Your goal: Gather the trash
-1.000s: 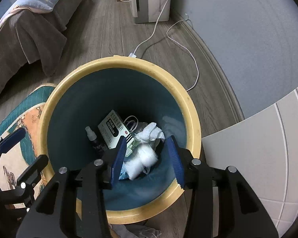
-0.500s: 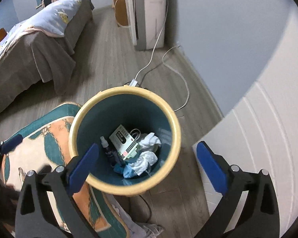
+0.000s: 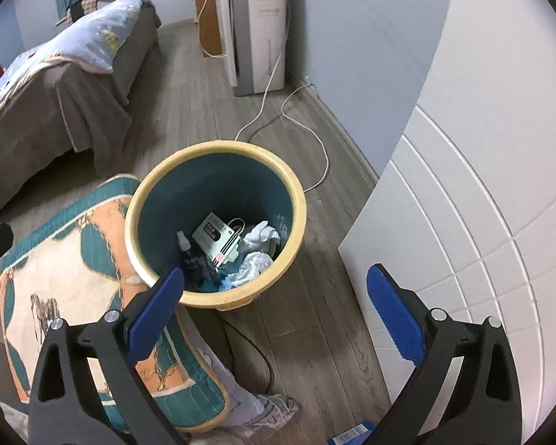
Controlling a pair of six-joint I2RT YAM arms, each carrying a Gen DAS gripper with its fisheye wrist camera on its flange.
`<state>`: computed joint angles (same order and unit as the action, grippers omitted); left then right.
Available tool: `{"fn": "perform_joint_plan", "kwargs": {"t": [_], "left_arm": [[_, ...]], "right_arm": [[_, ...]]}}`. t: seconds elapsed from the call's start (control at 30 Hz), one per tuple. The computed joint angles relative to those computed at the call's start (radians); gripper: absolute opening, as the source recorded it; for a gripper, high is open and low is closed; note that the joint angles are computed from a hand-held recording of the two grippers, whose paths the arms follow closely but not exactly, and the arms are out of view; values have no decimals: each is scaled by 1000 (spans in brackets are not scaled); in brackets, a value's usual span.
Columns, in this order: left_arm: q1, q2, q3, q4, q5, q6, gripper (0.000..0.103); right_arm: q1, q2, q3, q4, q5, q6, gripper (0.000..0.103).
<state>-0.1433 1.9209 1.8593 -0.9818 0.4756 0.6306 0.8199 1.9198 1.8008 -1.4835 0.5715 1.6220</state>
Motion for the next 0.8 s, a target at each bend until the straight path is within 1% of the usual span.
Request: {"fn": "perform_joint_plan", "kwargs": {"t": [0.07, 0.17, 0.23, 0.37, 0.53, 0.63, 0.8], "left_arm": [[6, 1, -2, -19, 12, 22, 98], [-9, -43, -86, 60, -26, 46, 98], [-17, -54, -107, 78, -42, 63, 98], [-13, -47, -96, 59, -18, 69, 98], [-20, -71, -132, 89, -23, 74, 98], [-22, -65, -125, 74, -20, 80, 98], [-29, -72, -135, 84, -32, 74, 98]], "right_arm": [[5, -2, 10, 4, 19, -9, 97], [11, -5, 20, 16, 50, -27, 97], [15, 14, 53, -12, 61, -31, 97], [20, 37, 93, -59, 75, -29, 97], [20, 31, 79, -50, 70, -30, 97], [19, 30, 76, -48, 69, -31, 97], [18, 26, 71, -48, 65, -29, 97]]}}
